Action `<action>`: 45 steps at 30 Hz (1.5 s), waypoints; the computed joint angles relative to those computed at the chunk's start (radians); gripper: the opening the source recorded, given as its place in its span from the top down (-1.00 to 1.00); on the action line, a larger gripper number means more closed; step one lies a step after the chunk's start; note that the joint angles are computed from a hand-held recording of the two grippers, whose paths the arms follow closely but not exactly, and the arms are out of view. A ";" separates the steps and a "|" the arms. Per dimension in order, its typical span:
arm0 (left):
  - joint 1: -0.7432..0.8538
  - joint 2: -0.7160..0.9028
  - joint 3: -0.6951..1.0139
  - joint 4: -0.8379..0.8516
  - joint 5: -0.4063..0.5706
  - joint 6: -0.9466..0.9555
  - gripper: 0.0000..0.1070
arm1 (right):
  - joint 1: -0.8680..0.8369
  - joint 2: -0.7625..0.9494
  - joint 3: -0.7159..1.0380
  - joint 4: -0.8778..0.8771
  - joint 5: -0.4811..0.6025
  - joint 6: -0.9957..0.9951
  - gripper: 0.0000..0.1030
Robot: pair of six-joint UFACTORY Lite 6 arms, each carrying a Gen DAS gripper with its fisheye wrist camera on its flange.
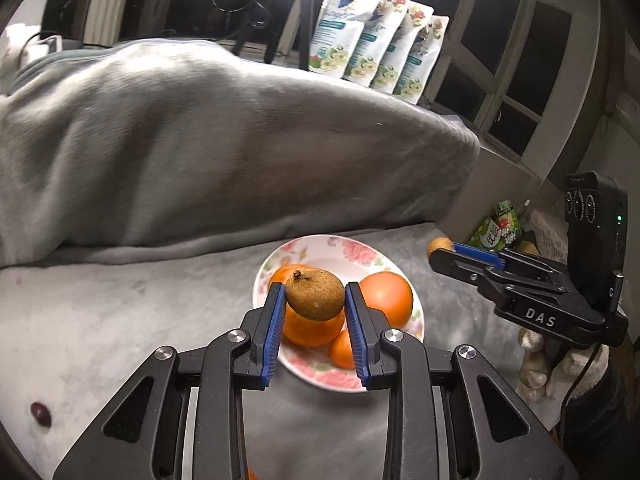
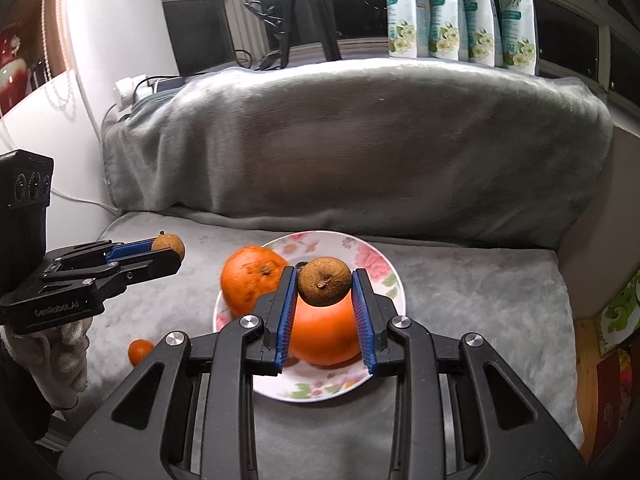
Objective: Organize fruits
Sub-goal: 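Carry a longan in each tool over the plate, then open both tools to drop the longans onto the plate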
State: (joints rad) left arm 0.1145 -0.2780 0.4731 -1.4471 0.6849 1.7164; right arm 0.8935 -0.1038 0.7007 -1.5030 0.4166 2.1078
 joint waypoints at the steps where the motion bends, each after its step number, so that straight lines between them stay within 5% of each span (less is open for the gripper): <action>1: -0.021 0.011 0.008 -0.011 -0.013 0.002 0.47 | -0.014 0.003 -0.002 -0.017 -0.012 0.011 0.44; 18: -0.209 0.154 0.105 -0.125 -0.131 0.038 0.47 | -0.193 0.086 -0.006 -0.420 -0.172 0.338 0.44; 40: -0.215 0.213 0.153 -0.153 -0.133 0.025 0.45 | -0.201 0.112 0.012 -0.476 -0.193 0.368 0.44; 43: -0.207 0.220 0.159 -0.140 -0.112 0.016 0.10 | -0.196 0.111 0.012 -0.471 -0.193 0.356 0.43; 45: -0.209 0.213 0.157 -0.138 -0.112 0.018 0.10 | -0.190 0.113 0.018 -0.442 -0.187 0.322 -0.05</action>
State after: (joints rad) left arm -0.0941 -0.0654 0.6301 -1.5856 0.5729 1.7340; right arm 0.7032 0.0094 0.7183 -1.9454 0.2292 2.4296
